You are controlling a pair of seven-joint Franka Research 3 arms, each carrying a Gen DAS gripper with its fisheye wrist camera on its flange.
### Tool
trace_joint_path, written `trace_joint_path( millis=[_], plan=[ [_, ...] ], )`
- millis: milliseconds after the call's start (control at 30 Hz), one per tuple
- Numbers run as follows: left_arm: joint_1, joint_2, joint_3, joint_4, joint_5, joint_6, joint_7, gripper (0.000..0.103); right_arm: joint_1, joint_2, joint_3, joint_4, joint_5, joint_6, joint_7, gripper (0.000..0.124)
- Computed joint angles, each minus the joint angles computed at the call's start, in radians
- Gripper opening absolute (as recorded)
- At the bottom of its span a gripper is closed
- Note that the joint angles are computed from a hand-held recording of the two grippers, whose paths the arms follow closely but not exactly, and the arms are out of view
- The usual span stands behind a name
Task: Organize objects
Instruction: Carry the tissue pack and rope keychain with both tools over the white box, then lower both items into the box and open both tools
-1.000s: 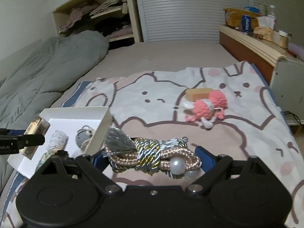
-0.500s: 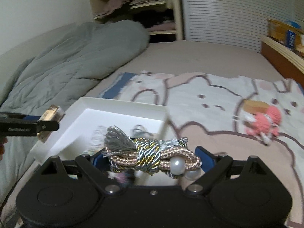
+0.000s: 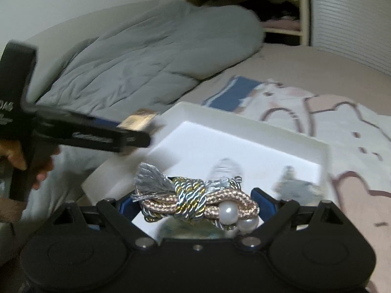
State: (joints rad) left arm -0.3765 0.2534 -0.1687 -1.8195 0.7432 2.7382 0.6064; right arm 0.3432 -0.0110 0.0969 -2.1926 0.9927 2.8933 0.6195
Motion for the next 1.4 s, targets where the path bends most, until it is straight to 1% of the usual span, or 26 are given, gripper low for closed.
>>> trace_joint_path(
  millis=[267, 400, 467, 500, 533, 567, 600, 633, 700, 967, 1400],
  plan=[
    [0.038, 0.033, -0.017, -0.001, -0.099, 0.056, 0.166, 0.055, 0.022, 0.093, 0.044, 0.077, -0.014, -0.028, 0.029, 0.094],
    [0.04, 0.052, -0.02, 0.008, -0.132, 0.046, 0.256, 0.055, 0.02, 0.127, 0.062, 0.099, -0.025, -0.035, 0.038, 0.093],
    [0.038, 0.058, -0.015, 0.007, -0.137, 0.047, 0.287, 0.055, 0.014, 0.132, 0.075, 0.1, 0.011, -0.038, 0.005, 0.094],
    [0.033, 0.06, -0.009, 0.006, -0.131, 0.048, 0.292, 0.056, 0.012, 0.133, 0.079, 0.1, 0.031, -0.033, -0.007, 0.095],
    [0.033, 0.061, -0.006, 0.003, -0.128, 0.055, 0.301, 0.064, 0.012, 0.13, 0.081, 0.094, 0.041, -0.028, -0.008, 0.099],
    [0.026, 0.061, 0.004, 0.0, -0.116, 0.058, 0.293, 0.074, 0.014, 0.129, 0.078, 0.091, 0.029, -0.031, 0.006, 0.102],
    [0.013, 0.057, 0.021, -0.005, -0.089, 0.061, 0.261, 0.091, 0.014, 0.126, 0.074, 0.088, 0.012, -0.038, 0.02, 0.103],
    [0.007, 0.053, 0.031, -0.012, -0.07, 0.071, 0.239, 0.092, 0.014, 0.124, 0.069, 0.084, -0.007, -0.042, 0.035, 0.103],
    [0.019, 0.048, 0.02, -0.018, -0.085, 0.075, 0.248, 0.092, 0.014, 0.12, 0.064, 0.076, -0.032, -0.036, 0.056, 0.103],
    [0.015, 0.019, 0.014, -0.036, -0.076, 0.062, 0.204, 0.092, 0.003, 0.096, 0.055, 0.062, -0.037, -0.053, 0.062, 0.103],
    [0.006, -0.08, -0.02, -0.078, -0.051, -0.025, 0.051, 0.092, -0.001, 0.001, 0.015, 0.021, 0.01, -0.096, 0.02, 0.103]
  ],
)
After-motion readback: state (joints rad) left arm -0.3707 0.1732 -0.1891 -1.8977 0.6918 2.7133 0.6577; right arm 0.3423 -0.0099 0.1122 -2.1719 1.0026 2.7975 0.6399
